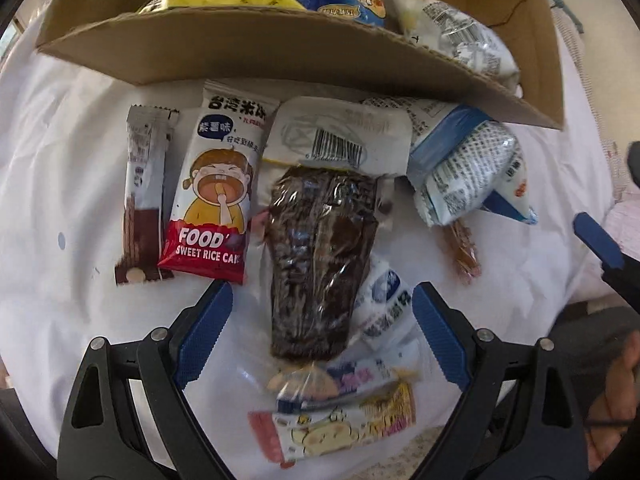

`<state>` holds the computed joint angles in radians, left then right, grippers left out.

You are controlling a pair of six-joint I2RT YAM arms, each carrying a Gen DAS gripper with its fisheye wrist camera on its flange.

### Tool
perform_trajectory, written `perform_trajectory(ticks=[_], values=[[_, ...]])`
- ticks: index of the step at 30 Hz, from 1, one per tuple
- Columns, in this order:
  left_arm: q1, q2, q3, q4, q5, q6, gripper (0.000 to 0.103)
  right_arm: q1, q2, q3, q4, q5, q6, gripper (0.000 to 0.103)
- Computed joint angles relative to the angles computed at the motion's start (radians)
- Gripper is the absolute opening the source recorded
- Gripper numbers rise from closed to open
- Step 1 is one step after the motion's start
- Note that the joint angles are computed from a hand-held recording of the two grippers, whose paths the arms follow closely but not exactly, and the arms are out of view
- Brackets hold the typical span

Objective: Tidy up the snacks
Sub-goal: 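Move both tools back over the remaining snacks beside the box, then grasp the dark jerky pack with the left tool while the right tool grasps a small sausage packet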

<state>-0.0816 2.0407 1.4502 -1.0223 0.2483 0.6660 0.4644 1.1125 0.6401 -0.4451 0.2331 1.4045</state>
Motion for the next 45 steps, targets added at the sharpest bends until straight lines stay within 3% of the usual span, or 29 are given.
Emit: perform_trajectory(ticks=[6, 7, 9, 14, 23, 28, 29, 36, 43, 45], values=[[-0.044, -0.041, -0.061, 0.071, -0.023, -0.026, 0.086, -0.016, 0.001, -0.01, 0.02, -0.028, -0.004, 0.103], [-0.047, -0.053, -0.078, 0.08, -0.023, -0.022, 0.081, -0.017, 0.003, -0.009, 0.023, -0.029, -0.005, 0.103], [-0.054, -0.096, -0.129, 0.106, -0.036, 0.002, 0.058, -0.021, 0.009, -0.005, 0.028, -0.031, -0.009, 0.103], [-0.043, -0.161, -0.173, 0.101, -0.024, 0.027, 0.042, -0.011, 0.024, 0.013, 0.026, -0.017, -0.02, 0.103], [0.047, -0.146, -0.034, -0.082, -0.01, 0.056, 0.04, -0.009, 0.009, 0.001, 0.025, -0.023, 0.0, 0.103], [0.132, -0.158, 0.041, -0.174, 0.015, 0.13, 0.04, -0.004, 0.025, -0.001, 0.009, -0.093, -0.016, 0.102], [0.146, -0.156, 0.059, -0.184, 0.017, 0.133, 0.04, 0.0, 0.039, 0.004, 0.004, -0.109, -0.023, 0.1], [0.224, -0.075, 0.161, -0.197, 0.056, 0.1, 0.04, 0.001, 0.252, 0.081, -0.018, -0.229, -0.098, 0.06], [0.238, -0.052, 0.185, -0.189, 0.074, 0.059, 0.04, 0.02, 0.491, 0.24, -0.112, -0.209, -0.215, 0.046], [0.245, -0.069, 0.156, -0.169, 0.071, 0.061, 0.04, 0.031, 0.529, 0.271, -0.144, -0.191, -0.234, 0.027]])
